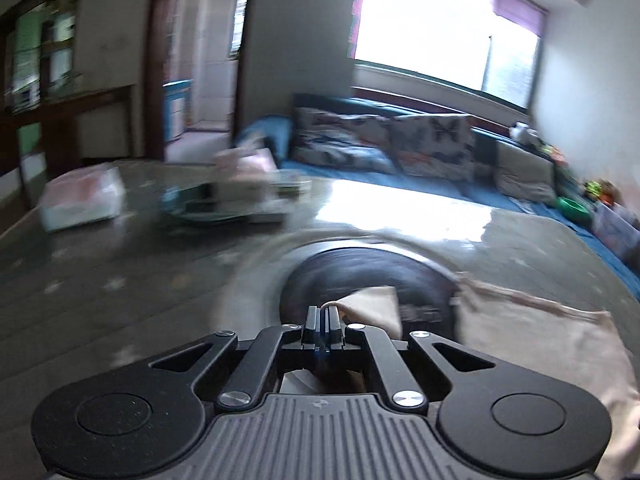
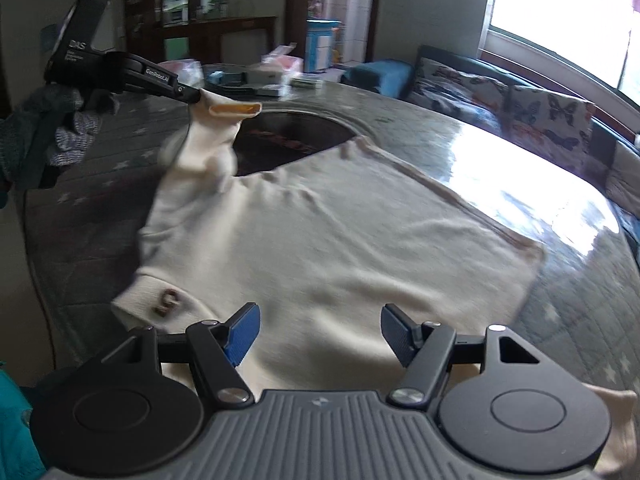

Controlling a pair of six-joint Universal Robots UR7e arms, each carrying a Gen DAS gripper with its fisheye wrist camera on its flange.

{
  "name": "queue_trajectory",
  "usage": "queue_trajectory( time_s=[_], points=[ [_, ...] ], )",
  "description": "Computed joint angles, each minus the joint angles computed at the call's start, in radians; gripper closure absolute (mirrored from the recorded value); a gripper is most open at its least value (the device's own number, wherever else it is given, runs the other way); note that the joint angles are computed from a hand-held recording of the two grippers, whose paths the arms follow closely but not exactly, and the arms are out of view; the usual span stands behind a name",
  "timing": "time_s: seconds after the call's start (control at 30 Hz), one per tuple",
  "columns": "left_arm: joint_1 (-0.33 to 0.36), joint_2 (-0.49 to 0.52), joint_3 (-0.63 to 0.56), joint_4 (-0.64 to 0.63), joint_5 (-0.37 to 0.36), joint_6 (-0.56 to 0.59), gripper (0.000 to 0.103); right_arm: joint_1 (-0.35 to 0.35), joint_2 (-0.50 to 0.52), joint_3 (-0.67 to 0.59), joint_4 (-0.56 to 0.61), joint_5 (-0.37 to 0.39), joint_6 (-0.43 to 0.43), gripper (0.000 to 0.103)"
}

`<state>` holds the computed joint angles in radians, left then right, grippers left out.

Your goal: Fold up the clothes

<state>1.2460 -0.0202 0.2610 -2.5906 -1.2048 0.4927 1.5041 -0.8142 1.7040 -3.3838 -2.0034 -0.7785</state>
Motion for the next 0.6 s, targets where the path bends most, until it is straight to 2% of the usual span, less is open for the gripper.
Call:
queue_trajectory(
  time_s=[0.2,0.33,0.43,0.6],
  points=[
    [0.033,-0.054,0.098,-0.036,0.075,-0.043,0.101,0.015,0.028,-0.035,0.076,0.054,-0.032,0.034],
    [0.042,-0.086,0.170,-0.082,0.083,-0.043,0.101,0.028,0.059,-0.078,0.143,0.090,-0.066,0.034],
    [0.046,-0.074,0.146,-0.086,0.088,-0.044,0.102,0.033,0.085,-0.113,0.193,0.117,-0.088,0.034],
    [0.049,-0.072,0.124,-0.054,0.098,-0.065,0.101,0.041,0.124,-0.147,0.244,0.113,-0.114,0.047]
  ],
)
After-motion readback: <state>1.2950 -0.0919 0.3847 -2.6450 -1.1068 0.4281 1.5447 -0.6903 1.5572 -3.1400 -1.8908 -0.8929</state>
